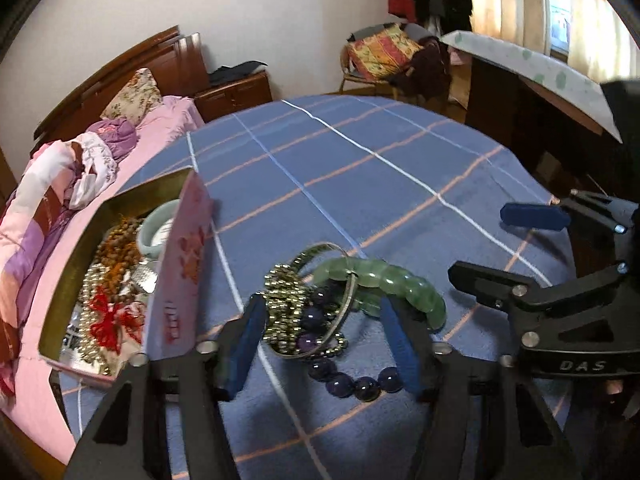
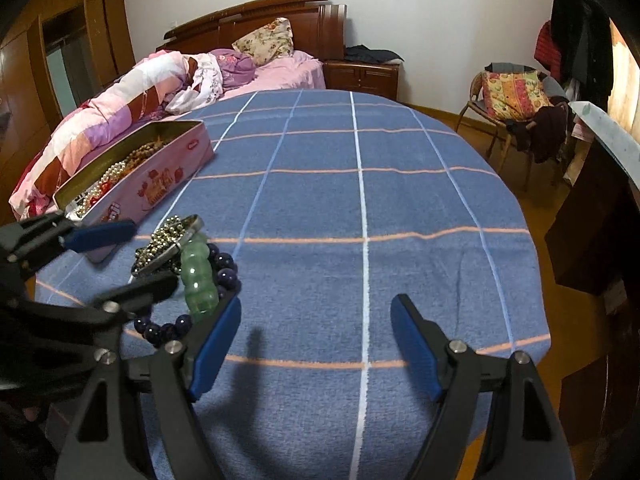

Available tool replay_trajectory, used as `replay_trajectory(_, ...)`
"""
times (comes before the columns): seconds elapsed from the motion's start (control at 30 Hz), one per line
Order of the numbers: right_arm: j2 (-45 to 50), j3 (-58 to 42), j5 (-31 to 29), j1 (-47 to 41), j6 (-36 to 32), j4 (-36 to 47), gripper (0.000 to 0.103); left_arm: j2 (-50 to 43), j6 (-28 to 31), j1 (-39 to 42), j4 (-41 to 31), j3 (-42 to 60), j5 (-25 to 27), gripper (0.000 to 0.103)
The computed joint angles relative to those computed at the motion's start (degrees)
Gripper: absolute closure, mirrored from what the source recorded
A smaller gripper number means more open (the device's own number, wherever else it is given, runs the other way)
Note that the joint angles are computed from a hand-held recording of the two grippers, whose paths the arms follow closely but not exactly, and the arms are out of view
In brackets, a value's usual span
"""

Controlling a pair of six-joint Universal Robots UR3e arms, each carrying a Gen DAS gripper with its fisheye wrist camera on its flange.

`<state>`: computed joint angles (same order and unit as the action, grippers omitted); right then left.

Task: Organize jewelry
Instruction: 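Grasp the silver bangle with the left gripper while the right gripper grasps the green jade bracelet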

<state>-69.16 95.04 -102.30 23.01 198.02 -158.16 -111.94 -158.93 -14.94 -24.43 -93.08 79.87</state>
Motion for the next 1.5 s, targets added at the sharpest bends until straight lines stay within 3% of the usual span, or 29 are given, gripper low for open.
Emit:
replay_trajectory(0.03, 0.0, 0.1, 0.1, 0.0, 0.0, -0.2, 0.023, -0.7, 0.1, -0.2, -1.2, 1.0, 0.0, 0.083)
replay_trajectory(0.1, 0.0, 0.5, -0.1, 0.1, -0.1, -0.8, 0.023, -1.0, 0.4, 0.2, -2.3, 1.5, -0.7, 0.090)
replay_trajectory(0.37, 0.1, 0.3, -0.3, 0.4, 0.2, -1.5, 0.023, 4.7, -0.2, 3.3, 0.2, -2.3, -4.2, 0.091)
replay_trajectory(0.4, 0.1, 0.3, -0.2, 0.5, 0.2, -1.7, 0.023, 5.3, -0.2, 3.8, 0.3, -2.6, -5.0, 0.099)
replay_trajectory(0.53, 0.4, -0.3, -0.3, 0.9, -0.3, -1.6, 0.023, 7.5, 0.5, 5.1, -0.1, -2.9, -8.1, 0.103)
replay_trajectory(1.13, 2.9, -4.8, 3.1, 2.8, -3.1, -1.8, 0.023, 10.6, -1.1, 9.2, -0.5, -2.7, -10.4, 0.103)
replay_trajectory(1.2, 3.4, -5.5, 1.4, 3.3, -3.3, -1.3, 0.023, 10.2, -0.4, 8.4, -1.8, -2.6, -9.0, 0.097)
replay_trajectory(1.27, 3.4, -5.3, 0.1, 3.2, -3.1, -0.9, 0.023, 9.7, -0.4, 7.4, -1.7, -3.1, -8.1, 0.073)
replay_trajectory(1.3, 3.1, -4.8, 0.2, 2.9, -2.8, -0.9, 0.023, 9.5, -0.6, 7.2, -1.5, -3.4, -8.1, 0.048)
replay_trajectory(1.33, 2.8, -4.2, 0.2, 2.6, -2.6, -0.8, 0.023, 9.4, -0.9, 6.8, -0.8, -4.0, -7.9, 0.036)
replay_trajectory(1.5, 1.6, -2.5, -0.1, 1.8, -2.0, -1.1, 0.023, 8.0, -0.1, 5.2, 0.0, -4.0, -8.2, 0.036)
